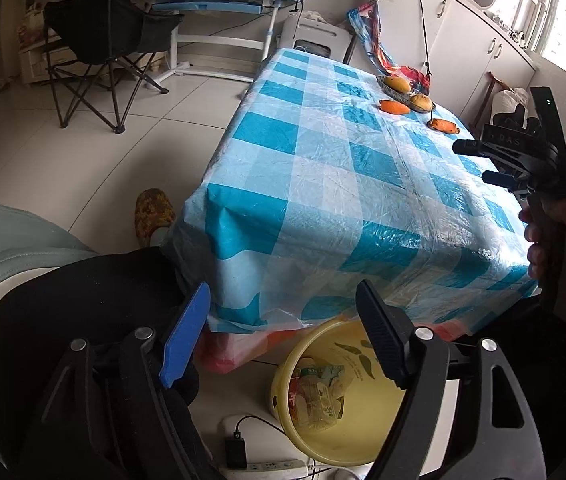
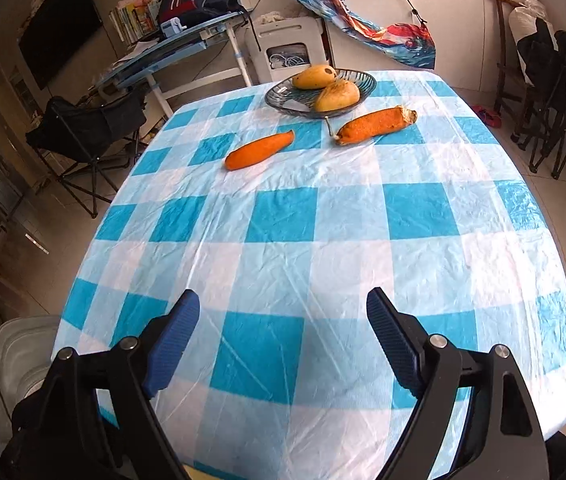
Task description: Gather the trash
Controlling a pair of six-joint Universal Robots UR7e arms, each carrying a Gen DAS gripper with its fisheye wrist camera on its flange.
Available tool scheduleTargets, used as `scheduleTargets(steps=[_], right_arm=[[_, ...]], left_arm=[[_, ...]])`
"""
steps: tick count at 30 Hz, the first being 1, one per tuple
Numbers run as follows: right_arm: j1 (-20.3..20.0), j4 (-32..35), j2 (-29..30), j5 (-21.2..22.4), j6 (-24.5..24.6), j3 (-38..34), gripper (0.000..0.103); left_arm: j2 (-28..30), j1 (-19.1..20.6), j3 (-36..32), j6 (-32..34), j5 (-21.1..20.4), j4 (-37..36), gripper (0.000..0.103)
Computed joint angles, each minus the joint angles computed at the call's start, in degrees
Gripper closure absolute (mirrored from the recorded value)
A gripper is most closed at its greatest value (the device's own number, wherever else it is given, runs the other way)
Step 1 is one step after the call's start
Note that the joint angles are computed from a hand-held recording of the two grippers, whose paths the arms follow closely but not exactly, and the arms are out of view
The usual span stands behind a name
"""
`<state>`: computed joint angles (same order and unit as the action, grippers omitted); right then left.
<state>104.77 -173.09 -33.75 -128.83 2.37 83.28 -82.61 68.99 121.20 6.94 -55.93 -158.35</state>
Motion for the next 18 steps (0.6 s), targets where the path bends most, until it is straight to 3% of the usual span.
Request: scheduleTargets(steps=[3, 5, 7, 10, 18], right_arm=[[-1.7, 2.9, 2.6, -1.8, 0.7, -5.8, 0.020], [-2.0, 4.0, 4.3, -3.4, -0.1, -9.2, 0.012], [-2.2, 3.5, 6.1, -4.3, -2.4, -12.2, 0.007], [-1.6, 5.7, 10.3, -11.0, -8.9, -18.3, 0.006], [-1.7, 5.9, 10.6, -11.0, -8.3, -18.8, 0.006]], left_arm=[[0.6, 0.1, -0.3, 0.7, -0.2, 0.0, 0.030], [1.0, 0.2, -0.7, 0.9, -0.7, 0.4, 0.028], [1.4, 0.3, -1.2, 0.8, -1.4, 1.0, 0.027], [1.8, 0.3, -1.7, 0.8, -2.1, 2.1, 0.026], [1.3, 1.5, -2.9, -0.7, -6.3, 4.5, 0.024]])
